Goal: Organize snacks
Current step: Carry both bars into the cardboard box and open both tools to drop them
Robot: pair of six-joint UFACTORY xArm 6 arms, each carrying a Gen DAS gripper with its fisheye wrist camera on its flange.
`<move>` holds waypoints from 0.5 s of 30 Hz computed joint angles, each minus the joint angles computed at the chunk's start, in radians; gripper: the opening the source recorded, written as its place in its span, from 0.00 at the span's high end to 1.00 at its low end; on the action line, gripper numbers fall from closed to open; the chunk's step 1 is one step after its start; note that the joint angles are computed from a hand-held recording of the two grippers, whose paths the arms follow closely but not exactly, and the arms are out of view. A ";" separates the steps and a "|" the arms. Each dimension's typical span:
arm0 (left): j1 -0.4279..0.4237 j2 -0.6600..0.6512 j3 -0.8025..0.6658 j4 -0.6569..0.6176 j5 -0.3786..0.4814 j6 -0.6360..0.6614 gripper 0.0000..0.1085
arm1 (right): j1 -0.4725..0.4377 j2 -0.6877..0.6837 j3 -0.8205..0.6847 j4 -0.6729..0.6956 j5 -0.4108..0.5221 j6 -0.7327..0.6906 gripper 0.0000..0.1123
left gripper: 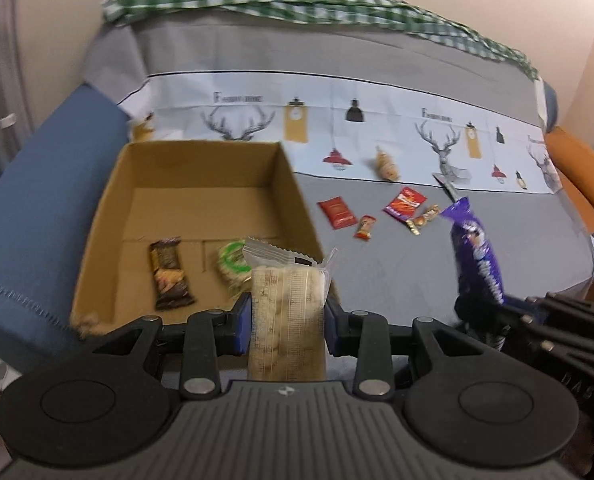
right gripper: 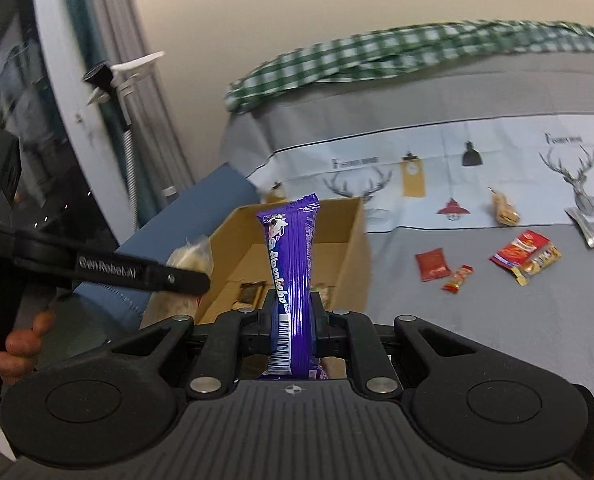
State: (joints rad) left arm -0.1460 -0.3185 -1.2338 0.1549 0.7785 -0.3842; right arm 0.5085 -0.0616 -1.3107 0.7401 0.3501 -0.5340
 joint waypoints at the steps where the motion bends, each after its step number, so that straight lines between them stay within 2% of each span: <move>1: 0.005 -0.024 0.026 -0.001 -0.005 -0.010 0.64 | 0.005 -0.008 0.005 -0.014 0.003 0.008 0.87; 4: 0.013 -0.073 0.074 0.017 -0.020 -0.033 0.64 | 0.015 -0.027 0.019 -0.059 0.003 0.033 0.87; 15: 0.052 -0.089 0.081 -0.006 -0.053 -0.030 0.64 | 0.043 -0.017 -0.005 -0.171 0.010 0.084 0.87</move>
State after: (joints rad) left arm -0.0939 -0.4076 -1.1525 0.1492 0.7252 -0.4146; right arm 0.5518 -0.0781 -1.3157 0.5691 0.3603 -0.4499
